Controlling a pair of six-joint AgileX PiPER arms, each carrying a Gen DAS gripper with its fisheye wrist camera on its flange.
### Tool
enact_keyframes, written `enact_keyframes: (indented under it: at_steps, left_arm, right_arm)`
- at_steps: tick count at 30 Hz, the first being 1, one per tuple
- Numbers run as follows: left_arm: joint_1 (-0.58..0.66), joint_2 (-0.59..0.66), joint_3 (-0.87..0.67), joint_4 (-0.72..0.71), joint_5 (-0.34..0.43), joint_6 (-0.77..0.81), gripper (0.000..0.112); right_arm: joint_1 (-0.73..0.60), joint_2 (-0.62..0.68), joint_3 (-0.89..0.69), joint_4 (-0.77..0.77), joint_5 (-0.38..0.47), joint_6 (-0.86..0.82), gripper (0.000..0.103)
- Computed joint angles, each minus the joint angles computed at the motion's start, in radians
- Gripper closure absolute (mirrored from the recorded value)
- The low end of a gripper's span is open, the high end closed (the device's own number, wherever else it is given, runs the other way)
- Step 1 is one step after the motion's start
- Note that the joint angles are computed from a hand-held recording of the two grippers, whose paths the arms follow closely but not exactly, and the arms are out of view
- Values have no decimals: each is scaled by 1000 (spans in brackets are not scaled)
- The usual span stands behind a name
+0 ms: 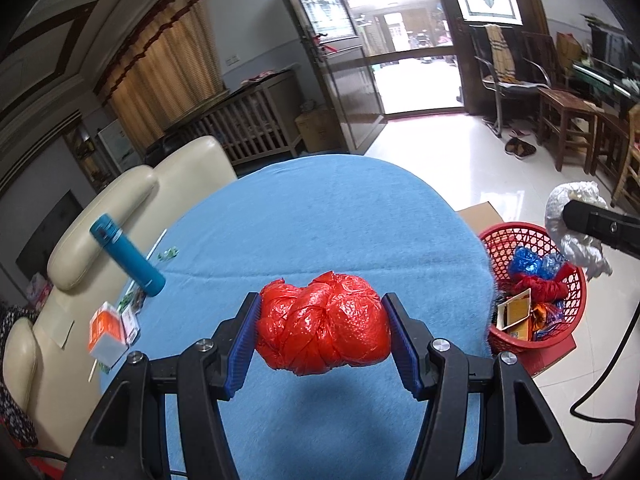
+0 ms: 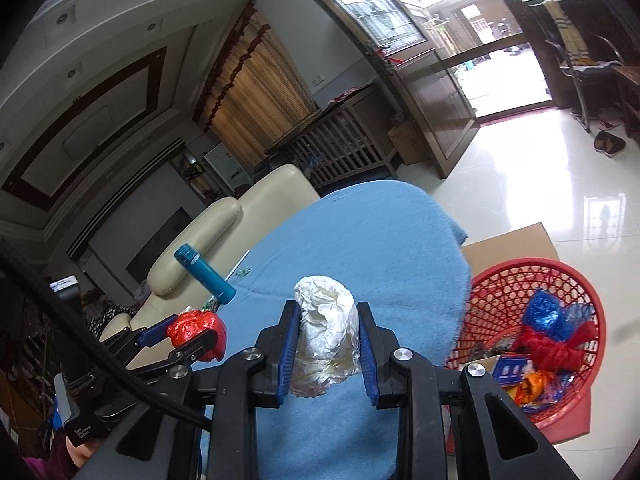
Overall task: Collect trash
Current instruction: 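Carry the red bag and white tissue toward the red basket with both grippers, then lower the red bag and tissue over the red basket with both grippers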
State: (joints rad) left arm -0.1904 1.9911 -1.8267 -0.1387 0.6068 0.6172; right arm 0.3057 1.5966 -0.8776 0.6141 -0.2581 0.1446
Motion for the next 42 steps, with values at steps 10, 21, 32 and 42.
enact_keyframes:
  at_steps: [10,21,32,42]
  left_arm:
    - [-53,63,-112,-35,106,45,50]
    - [-95,105,-211,-95,231,81,50]
    - [-136,47,-146,-93,184,100,50]
    - [-174,57,-162,-57,172,90,50]
  right_arm:
    - [-93,-66,84,52,-22,-33,73]
    - [-184,-200,205,197,-36,-139,73]
    - [-191,-243,239,138,-46,-85,73]
    - [-233,-239,269,-43,-57,102,73]
